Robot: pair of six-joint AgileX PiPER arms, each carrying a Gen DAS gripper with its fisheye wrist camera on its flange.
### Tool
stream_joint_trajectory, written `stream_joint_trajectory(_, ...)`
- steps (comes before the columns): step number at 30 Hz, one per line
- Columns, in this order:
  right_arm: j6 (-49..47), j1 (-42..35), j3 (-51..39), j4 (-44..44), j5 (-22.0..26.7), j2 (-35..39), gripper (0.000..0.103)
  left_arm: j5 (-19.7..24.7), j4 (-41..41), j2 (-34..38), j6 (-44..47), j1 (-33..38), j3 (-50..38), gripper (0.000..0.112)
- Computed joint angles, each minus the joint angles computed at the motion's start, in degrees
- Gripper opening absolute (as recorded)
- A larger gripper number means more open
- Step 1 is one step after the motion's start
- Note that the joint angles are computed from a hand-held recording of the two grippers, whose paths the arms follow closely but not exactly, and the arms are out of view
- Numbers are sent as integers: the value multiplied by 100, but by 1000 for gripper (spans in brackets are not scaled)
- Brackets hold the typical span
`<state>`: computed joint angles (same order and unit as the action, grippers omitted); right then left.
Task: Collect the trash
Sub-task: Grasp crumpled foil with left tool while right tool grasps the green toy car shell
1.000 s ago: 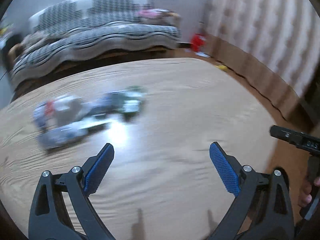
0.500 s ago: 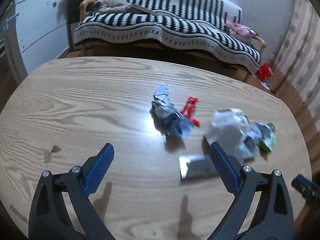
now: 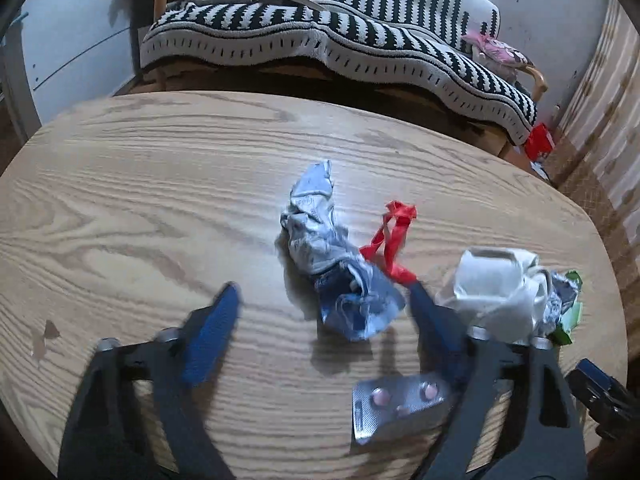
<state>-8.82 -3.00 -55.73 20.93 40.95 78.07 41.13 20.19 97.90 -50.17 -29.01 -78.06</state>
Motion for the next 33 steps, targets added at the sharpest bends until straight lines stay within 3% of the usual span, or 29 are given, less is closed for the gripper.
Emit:
stream_joint_trajectory(4,155,113,-166,-13,-144,214,79,-269,-377,-71,341,161,130,25)
stream_joint_trajectory(11,419,126,-331,-98,-379,435,79,-147,364,-495,-208,45,552,22)
stream_joint_trajectory(17,1672,654,-567,-1533,-688,727,78,-39,423,-926,-126,42,922,23)
stream_joint_trajectory(19,2235,841,-603,-2197,-720,787,70,28,496,-965,-96,-13,921,23)
stream_joint_trajectory(21,2578,962,-616,-2654,-694,805,52,106,615,-1007,-136,-114,924,23)
stream_joint_trajectory(22,2578,975,-591,-2708,-702,782,36,162,696,-1020,-173,-183,914,23)
stream_joint_trajectory(27,2104,691,-424,-2327,-572,527,35,315,740,-1060,-128,-400,795,23)
stream_joint_trajectory(33,1333,93,-88,-1893,-267,-314,35,629,829,-1256,-377,-859,570,23)
